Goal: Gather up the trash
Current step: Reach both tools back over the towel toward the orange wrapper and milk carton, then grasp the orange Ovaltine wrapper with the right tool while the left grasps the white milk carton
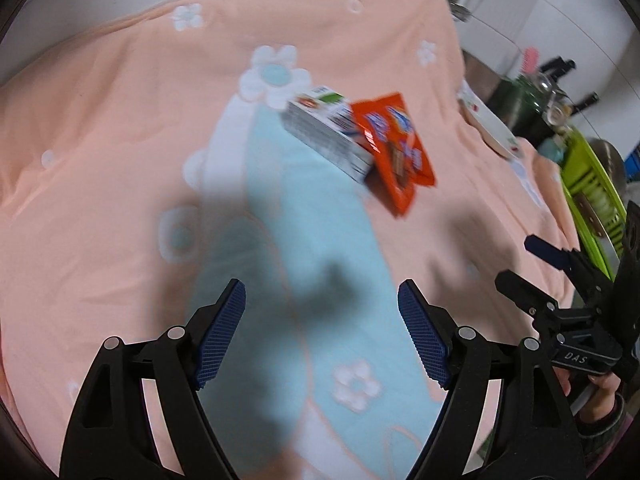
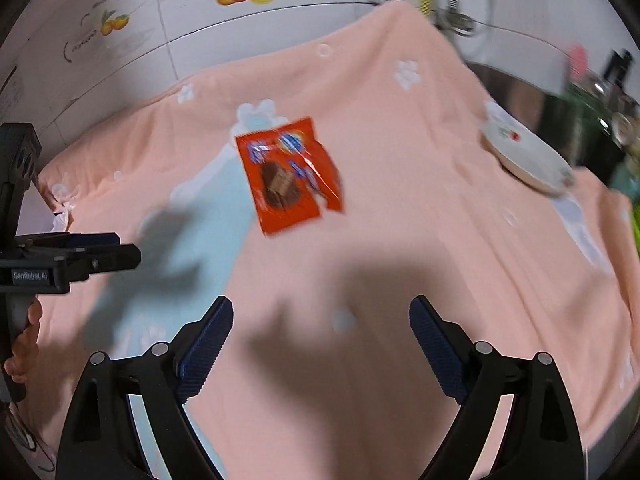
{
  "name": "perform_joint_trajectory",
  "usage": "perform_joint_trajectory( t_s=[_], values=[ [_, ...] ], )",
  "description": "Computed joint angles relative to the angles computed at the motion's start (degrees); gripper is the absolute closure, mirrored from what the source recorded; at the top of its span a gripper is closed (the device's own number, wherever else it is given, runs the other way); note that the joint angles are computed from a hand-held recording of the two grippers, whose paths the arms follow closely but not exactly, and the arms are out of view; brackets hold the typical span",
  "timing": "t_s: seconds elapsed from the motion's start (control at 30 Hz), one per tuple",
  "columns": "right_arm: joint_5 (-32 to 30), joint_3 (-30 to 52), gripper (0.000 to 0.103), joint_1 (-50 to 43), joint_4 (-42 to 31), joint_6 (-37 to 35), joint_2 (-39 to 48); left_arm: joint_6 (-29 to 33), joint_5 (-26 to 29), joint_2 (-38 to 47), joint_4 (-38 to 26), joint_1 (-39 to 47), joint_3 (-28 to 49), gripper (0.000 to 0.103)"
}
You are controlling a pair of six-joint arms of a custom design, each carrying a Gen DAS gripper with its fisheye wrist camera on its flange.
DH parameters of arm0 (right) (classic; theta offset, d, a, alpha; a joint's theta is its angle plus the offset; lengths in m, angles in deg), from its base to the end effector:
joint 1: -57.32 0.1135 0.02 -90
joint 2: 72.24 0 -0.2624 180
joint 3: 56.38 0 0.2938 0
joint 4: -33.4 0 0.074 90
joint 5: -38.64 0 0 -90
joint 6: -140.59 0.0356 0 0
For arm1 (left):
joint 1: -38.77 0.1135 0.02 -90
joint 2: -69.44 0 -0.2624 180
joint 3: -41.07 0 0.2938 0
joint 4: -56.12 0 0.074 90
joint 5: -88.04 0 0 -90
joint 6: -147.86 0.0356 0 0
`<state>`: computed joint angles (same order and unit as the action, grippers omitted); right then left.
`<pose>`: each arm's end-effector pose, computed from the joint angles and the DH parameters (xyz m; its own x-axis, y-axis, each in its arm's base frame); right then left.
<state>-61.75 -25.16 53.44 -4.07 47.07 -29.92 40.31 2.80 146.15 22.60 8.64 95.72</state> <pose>0.1864 -0.0062 0.1519 -0.7434 -0.0101 -0.6688 -0.0983 0.9907 0.0943 0.2527 -0.1501 0.1682 -0.8433 0.1420 -0.5183 0.3005 0.9242 -0.2357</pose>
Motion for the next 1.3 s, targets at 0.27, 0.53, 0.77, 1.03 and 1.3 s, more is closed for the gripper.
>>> perform_joint_trajectory(
  t_s=[0.27, 0.53, 0.77, 1.03, 1.3],
  values=[
    [0.01, 11.33, 0.013, 5.43, 15.18, 1.54, 25.54, 2.51, 4.06, 6.23, 0.77, 7.59, 5.55, 0.023],
    [-3.06, 20.88, 0.011, 5.32, 19.74, 2.42, 39.5, 2.25, 6.37, 12.17, 1.3, 10.06, 10.24, 0.021],
    [-2.26, 26.61, 0.009, 6.11, 20.45, -0.29, 46.52, 1.37, 8.27, 15.8, 1.88, 11.59, 12.67, 0.02],
    [-4.55, 31.56, 0.008, 5.49, 19.48, -0.77, 53.08, 0.88, 8.23, 18.5, 2.33, 12.15, 14.58, 0.019],
    [-7.07, 28.83, 0.031, 3.95, 20.11, -0.1, 50.24, -2.1, 8.17, 21.21, 2.6, 11.14, 17.22, 0.018]
  ],
)
